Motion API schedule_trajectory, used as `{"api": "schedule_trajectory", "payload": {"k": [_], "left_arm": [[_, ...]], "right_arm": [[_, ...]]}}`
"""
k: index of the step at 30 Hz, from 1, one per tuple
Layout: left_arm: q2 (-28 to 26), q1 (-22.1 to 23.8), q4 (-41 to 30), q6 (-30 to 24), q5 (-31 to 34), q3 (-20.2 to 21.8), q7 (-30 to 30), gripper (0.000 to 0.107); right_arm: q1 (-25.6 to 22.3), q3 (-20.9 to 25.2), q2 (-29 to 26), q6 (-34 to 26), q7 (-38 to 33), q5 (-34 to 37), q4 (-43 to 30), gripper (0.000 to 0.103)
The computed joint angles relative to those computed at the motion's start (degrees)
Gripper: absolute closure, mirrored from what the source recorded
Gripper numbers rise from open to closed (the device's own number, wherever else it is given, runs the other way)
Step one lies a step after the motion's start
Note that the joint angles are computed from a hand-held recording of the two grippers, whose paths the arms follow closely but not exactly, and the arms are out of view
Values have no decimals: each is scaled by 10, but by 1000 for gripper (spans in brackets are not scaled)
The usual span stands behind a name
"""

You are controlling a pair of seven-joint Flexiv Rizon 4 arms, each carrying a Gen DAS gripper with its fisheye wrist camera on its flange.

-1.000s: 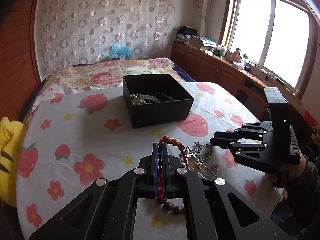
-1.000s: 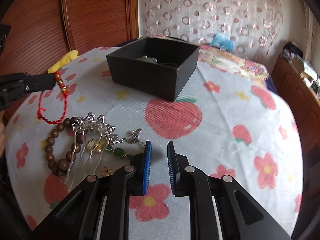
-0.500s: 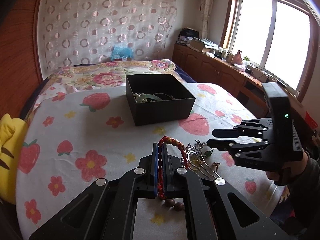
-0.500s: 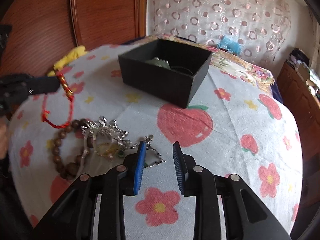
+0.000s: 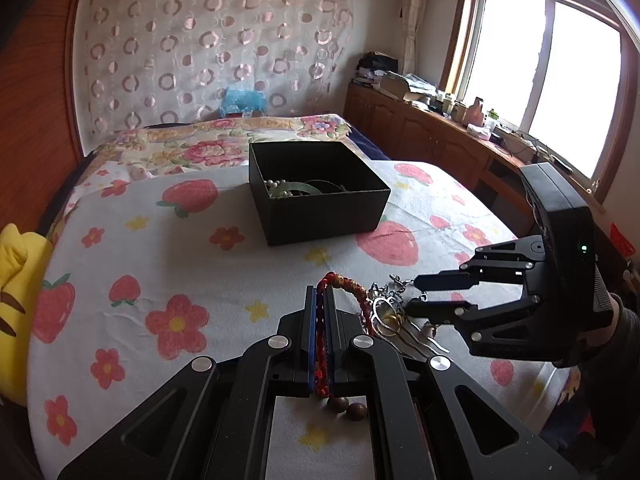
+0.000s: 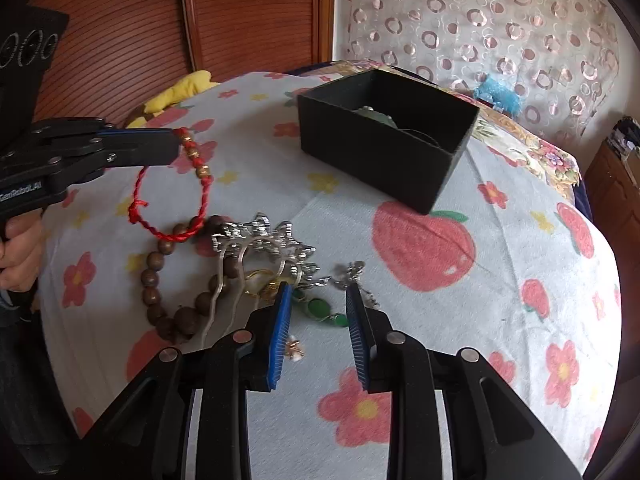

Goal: Organize jewelry
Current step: 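Grasp the green-stone silver piece with the right tool while the left tool holds the bracelet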

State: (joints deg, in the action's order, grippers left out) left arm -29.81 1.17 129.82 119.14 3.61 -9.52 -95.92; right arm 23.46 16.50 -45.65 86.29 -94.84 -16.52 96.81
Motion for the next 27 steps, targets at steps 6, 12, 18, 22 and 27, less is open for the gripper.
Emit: {"api": "schedule_trajectory", "payload": {"k": [6,12,18,22,27], "left_arm": [[-7,-3,-2,4,0,1,0,104],[-7,-5,-1,5,-1,2,0,104],[-9,-11,-3,8,-6,6,1,104],[-12,-13,-11,7,-7,8,6,104],[-9,-7,-28,-8,-10,6,17,104]], "right_arm": [[-7,5,-3,-13,-9,5,-7,73],[-11,17,-3,-14,-31,4,-2,94],[14,-31,6,25,9,8,6,96],[4,-31,13,49,26,7,6,96],[-11,-18,19,74,41,1,-2,96]]}}
